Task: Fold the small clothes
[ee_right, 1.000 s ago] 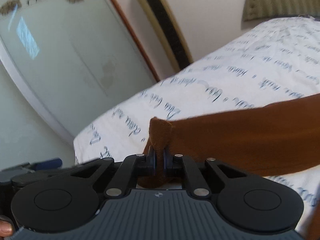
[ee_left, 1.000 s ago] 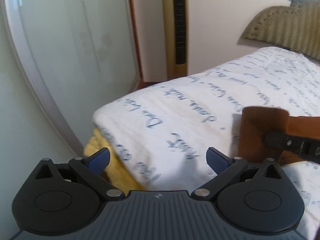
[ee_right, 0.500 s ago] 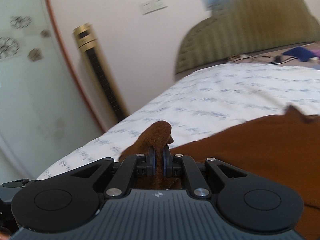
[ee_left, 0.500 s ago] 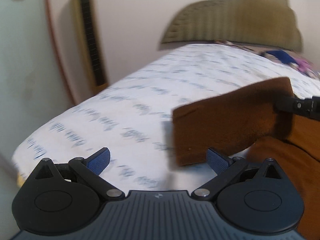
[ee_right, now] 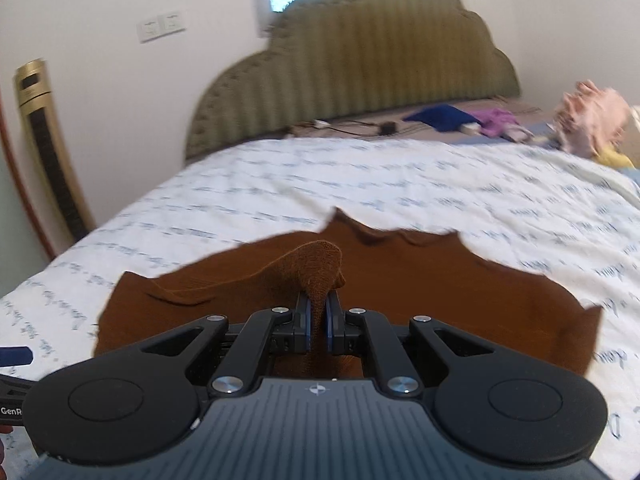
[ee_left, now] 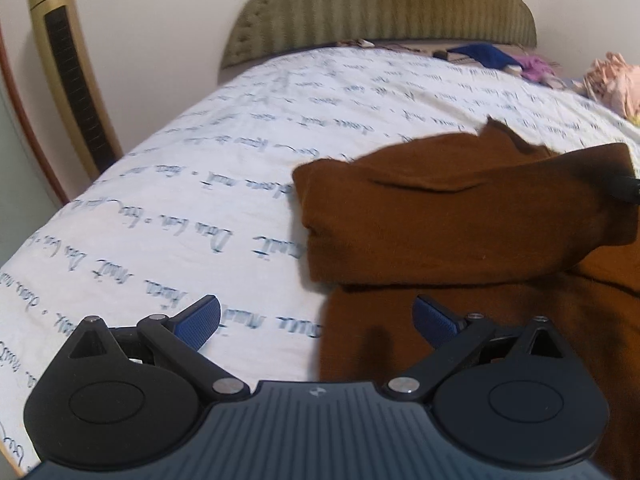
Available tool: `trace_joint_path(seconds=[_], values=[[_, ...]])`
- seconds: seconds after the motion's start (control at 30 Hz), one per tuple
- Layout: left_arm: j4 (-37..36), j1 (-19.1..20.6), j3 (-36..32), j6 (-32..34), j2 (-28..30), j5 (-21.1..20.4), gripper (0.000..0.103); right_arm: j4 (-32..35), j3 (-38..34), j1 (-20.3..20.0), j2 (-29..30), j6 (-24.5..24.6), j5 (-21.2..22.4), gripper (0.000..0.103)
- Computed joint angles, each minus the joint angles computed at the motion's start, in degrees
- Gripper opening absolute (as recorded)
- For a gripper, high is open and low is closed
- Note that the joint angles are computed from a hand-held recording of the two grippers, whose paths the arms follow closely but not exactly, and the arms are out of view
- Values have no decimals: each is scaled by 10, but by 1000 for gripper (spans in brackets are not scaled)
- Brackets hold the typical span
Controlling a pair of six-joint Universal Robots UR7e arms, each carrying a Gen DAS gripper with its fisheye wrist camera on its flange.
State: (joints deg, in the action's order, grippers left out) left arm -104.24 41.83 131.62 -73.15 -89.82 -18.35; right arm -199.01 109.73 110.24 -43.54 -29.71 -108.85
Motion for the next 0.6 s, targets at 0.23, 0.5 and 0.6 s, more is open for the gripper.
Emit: trace_joint_path(seconds=[0.23, 0.5, 0.6], values=[[-47, 7, 1, 35, 19, -6, 103, -40, 7, -13, 1, -33, -32, 12], [-77, 5, 4, 57, 32, 1, 103, -54, 15, -19, -6, -34, -48, 12], [-68, 3, 3, 50, 40, 6, 103, -38, 9, -22, -5, -31, -53, 14]])
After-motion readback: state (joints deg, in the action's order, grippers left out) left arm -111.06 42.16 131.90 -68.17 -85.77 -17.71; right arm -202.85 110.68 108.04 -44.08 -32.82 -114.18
